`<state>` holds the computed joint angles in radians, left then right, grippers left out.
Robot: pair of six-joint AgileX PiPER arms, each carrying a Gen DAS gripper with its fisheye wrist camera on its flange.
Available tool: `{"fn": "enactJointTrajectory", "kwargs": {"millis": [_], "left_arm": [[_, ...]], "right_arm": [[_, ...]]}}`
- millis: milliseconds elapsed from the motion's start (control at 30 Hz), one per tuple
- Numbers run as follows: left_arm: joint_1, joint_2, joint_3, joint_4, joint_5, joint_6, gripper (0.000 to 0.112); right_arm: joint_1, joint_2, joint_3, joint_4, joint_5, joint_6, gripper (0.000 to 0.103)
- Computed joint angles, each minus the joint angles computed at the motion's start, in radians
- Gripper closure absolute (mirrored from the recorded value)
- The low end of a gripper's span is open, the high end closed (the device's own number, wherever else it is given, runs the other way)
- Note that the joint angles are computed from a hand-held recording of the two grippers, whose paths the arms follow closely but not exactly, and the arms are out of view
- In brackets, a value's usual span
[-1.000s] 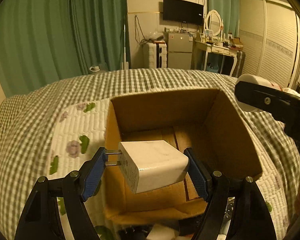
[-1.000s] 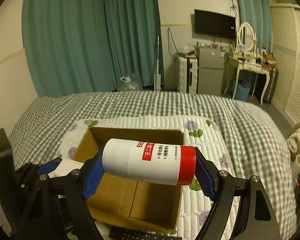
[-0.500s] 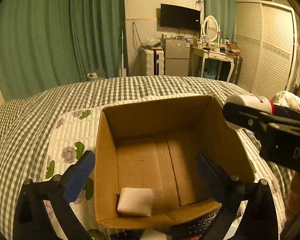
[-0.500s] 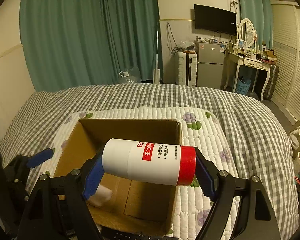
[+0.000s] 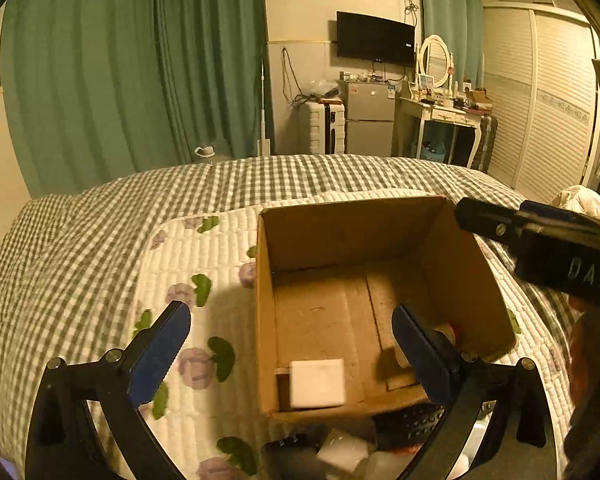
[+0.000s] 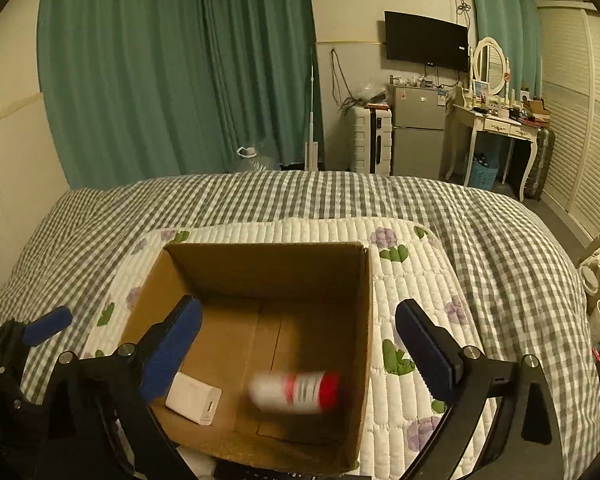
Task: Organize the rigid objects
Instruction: 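Pull both tools back and lower them toward the remaining items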
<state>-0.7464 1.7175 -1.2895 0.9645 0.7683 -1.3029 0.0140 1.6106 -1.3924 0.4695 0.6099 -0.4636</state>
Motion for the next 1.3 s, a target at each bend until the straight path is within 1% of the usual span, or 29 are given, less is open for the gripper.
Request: {"fn": "enactJointTrajectory", "kwargs": {"millis": [133,267,367,467,500,567,700,800,867,900,1000,1033,1133,1200,1267,1300], "left_arm": [[-0.021,-0.089,0.04,-0.002,0.045,0.019,0.01],[-0.069,-0.199,0.068,-0.006,0.117,0.023,0.01],[-0.129,-0.275,0.081,-0.003,0.184,0.015,0.01],[-0.216,-0.341,0.106,0.029,0.266,-0.031,0.01],[-0.234,-0.358,0.117,0.034,0.281,-0.044,0.01],[-0.279,-0.387,0.137,0.039,0.319,-0.079,0.01],[-0.374,-0.445,0.232,0.066,0.377,-0.195,0.01],[-0.422,-0.463,0.32,0.08,0.397,-0.282,0.01],[-0.43,-0.458,0.376,0.084,0.391,-0.332,0.01],[-0.426,-0.45,0.407,0.08,0.376,-0.361,0.01],[-0.389,-0.427,0.496,0.076,0.289,-0.432,0.01],[-0.378,-0.413,0.52,0.08,0.264,-0.455,0.01],[-0.332,-0.361,0.577,0.1,0.178,-0.519,0.01],[-0.301,-0.32,0.6,0.118,0.115,-0.555,0.01],[-0.275,-0.269,0.615,0.145,0.057,-0.592,0.01],[-0.267,-0.249,0.616,0.151,0.04,-0.599,0.01]], "right_arm": [[-0.016,-0.082,-0.002,-0.049,0.041,0.036,0.005],[-0.047,-0.183,-0.013,-0.051,0.127,0.042,0.005],[-0.059,-0.272,-0.015,-0.063,0.19,0.051,0.005],[-0.06,-0.372,0.003,-0.083,0.247,0.06,0.002],[-0.054,-0.412,0.017,-0.095,0.263,0.069,0.001],[-0.041,-0.469,0.044,-0.128,0.279,0.087,0.001],[-0.003,-0.599,0.158,-0.197,0.275,0.144,0.0],[0.038,-0.674,0.274,-0.25,0.255,0.201,0.0],[0.05,-0.709,0.373,-0.259,0.223,0.223,0.0],[0.043,-0.719,0.407,-0.252,0.212,0.217,0.0],[0.046,-0.723,0.538,-0.272,0.143,0.232,0.0],[0.057,-0.716,0.586,-0.297,0.103,0.251,0.0],[0.076,-0.664,0.672,-0.357,0.005,0.288,0.0],[0.064,-0.624,0.712,-0.349,-0.041,0.278,0.0],[0.036,-0.572,0.734,-0.302,-0.075,0.246,0.0],[0.032,-0.552,0.745,-0.296,-0.093,0.25,0.0]]}}
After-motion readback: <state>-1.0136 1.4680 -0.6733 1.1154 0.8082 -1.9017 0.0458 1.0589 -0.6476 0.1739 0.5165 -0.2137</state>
